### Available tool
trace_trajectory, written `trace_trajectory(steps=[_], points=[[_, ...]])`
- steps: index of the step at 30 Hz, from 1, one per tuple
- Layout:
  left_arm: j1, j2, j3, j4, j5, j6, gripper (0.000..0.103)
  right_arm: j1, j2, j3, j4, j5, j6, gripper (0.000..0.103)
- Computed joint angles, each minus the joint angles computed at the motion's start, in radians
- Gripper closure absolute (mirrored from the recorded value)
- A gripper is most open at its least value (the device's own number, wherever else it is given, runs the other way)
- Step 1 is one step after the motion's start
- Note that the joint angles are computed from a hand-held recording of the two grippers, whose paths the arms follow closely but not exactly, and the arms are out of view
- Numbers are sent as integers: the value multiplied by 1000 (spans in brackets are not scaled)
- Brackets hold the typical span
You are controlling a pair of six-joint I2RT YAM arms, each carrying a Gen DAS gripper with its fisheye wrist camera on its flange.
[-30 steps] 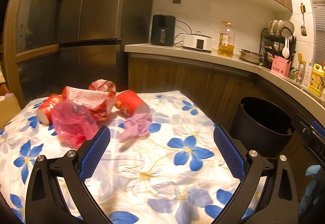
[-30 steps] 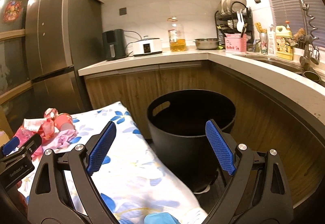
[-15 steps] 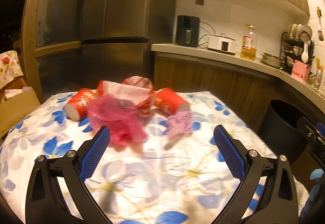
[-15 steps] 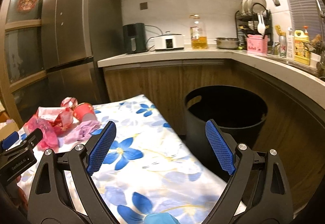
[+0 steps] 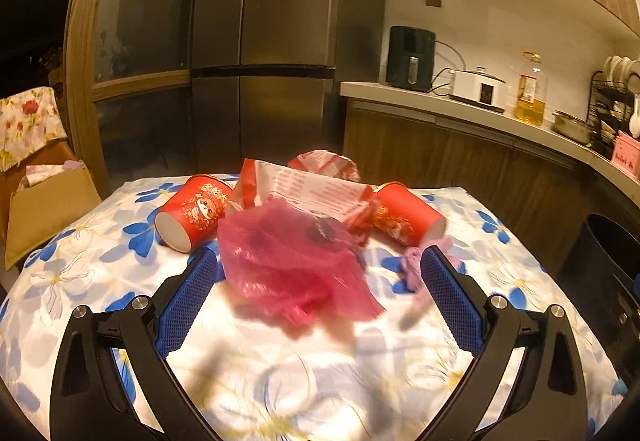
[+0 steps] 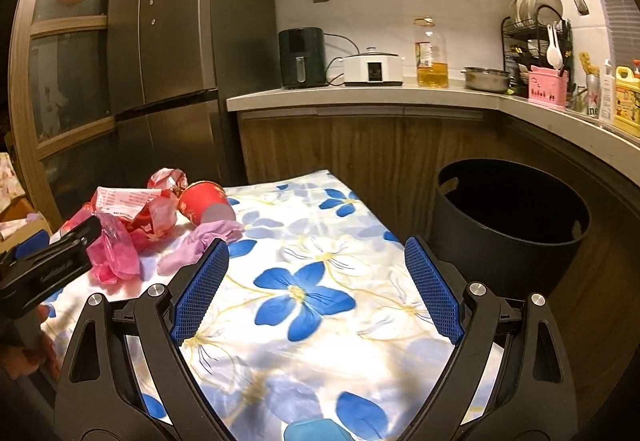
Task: Collect trash
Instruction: 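Grasp the pink plastic bag with the left gripper while the right gripper grasps the pink cloth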
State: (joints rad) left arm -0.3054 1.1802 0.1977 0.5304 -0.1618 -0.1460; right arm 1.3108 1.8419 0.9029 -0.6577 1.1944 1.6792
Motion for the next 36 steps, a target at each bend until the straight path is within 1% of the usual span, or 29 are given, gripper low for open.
trace_trajectory(steps=[5, 7, 8, 9, 10, 11, 12, 13, 14, 16, 17, 18, 20, 24, 28, 32, 34, 36], points=[[38, 144, 60, 46, 8, 8, 6, -41, 1, -5, 147, -9, -158, 15], [54, 187, 79, 43, 33, 5, 12, -53, 7, 0, 196, -10, -218, 15], [56, 196, 85, 37, 37, 3, 12, -57, 9, 1, 216, -10, -243, 15], [60, 207, 89, 36, 42, 2, 15, -63, 11, 3, 238, -13, -269, 15], [67, 217, 91, 37, 56, 1, 24, -66, 13, 0, 259, -15, -288, 15], [72, 227, 97, 33, 68, 0, 27, -71, 15, 1, 280, -19, -309, 15], [80, 235, 104, 21, 87, -1, 33, -77, 19, 2, 306, -24, -337, 15], [91, 245, 108, 20, 106, 2, 43, -81, 21, 2, 323, -27, -355, 15], [93, 252, 109, 17, 113, 2, 50, -87, 27, 5, 349, -33, -382, 15], [101, 266, 118, -4, 128, 6, 78, -92, 35, 6, 382, -41, -415, 15], [106, 276, 121, -11, 137, 6, 85, -95, 41, 9, 400, -46, -433, 15], [113, 284, 125, -17, 146, 6, 94, -99, 51, 14, 420, -52, -453, 15], [134, 294, 122, -14, 186, 6, 100, -107, 66, 22, 456, -66, -491, 15], [156, 273, 94, 9, 220, 1, 102, -119, 89, 34, 517, -91, -549, 15], [189, 144, 9, 27, 238, -12, 103, -133, 120, 51, 591, -118, -618, 15], [238, -18, -53, -33, 244, -10, 103, -150, 169, 96, 651, -154, -677, 15], [273, -54, -60, -65, 270, -7, 103, -164, 205, 133, 678, -178, -717, 18], [301, -67, -63, -84, 289, 0, 103, -182, 247, 183, 679, -212, -748, 24]])
